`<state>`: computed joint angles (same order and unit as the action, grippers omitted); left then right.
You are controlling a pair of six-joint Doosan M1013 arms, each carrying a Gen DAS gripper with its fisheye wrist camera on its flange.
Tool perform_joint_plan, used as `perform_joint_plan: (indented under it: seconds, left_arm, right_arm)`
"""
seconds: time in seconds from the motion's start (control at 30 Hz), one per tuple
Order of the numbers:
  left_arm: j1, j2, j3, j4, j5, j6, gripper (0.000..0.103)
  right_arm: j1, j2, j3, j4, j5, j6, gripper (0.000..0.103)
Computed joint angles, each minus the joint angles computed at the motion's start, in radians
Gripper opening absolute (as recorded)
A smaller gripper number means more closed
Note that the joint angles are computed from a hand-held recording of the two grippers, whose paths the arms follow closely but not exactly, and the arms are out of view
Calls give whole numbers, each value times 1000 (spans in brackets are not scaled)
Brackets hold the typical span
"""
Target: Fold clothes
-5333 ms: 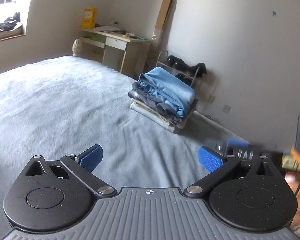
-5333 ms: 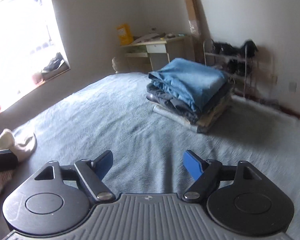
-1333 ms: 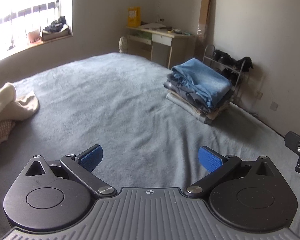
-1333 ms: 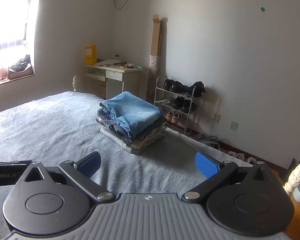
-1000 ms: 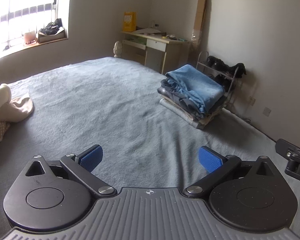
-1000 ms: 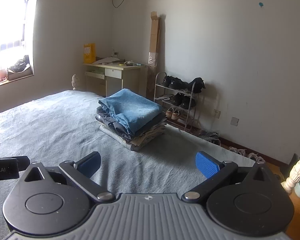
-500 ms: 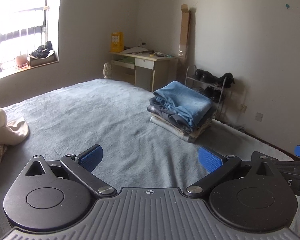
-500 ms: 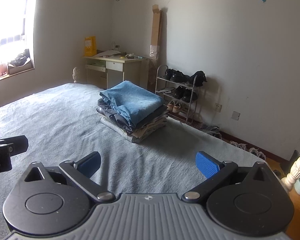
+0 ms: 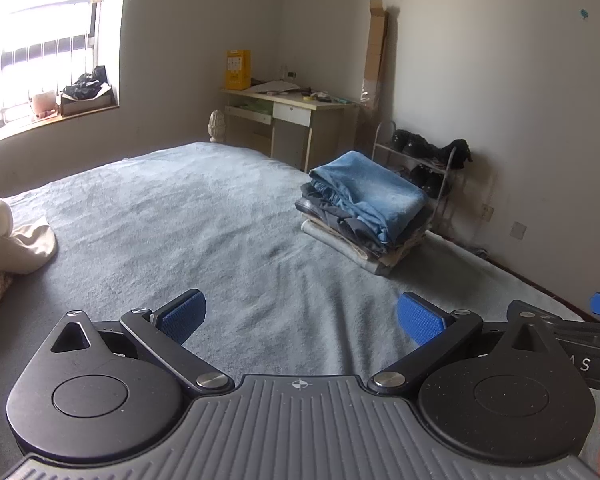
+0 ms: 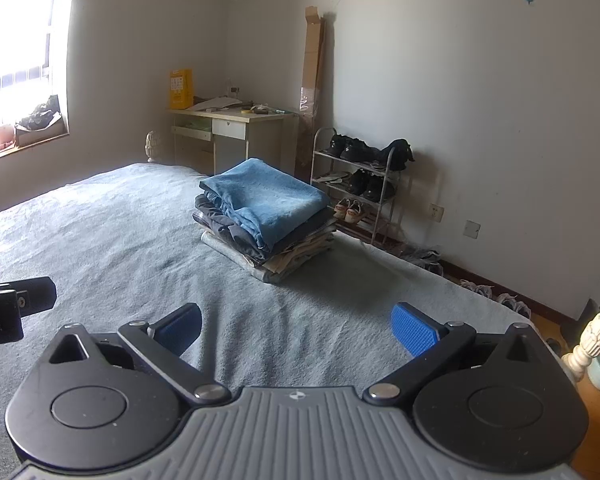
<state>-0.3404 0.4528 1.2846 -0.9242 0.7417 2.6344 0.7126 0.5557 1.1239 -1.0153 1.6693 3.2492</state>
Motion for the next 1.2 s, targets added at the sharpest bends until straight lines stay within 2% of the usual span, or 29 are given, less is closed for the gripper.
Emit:
perform_joint_plan:
  seconds: [1.2]
  left_arm:
    - [-4, -5, 4, 28, -17, -35, 103]
  right_arm:
    - [1, 7, -14, 14, 24, -6, 103]
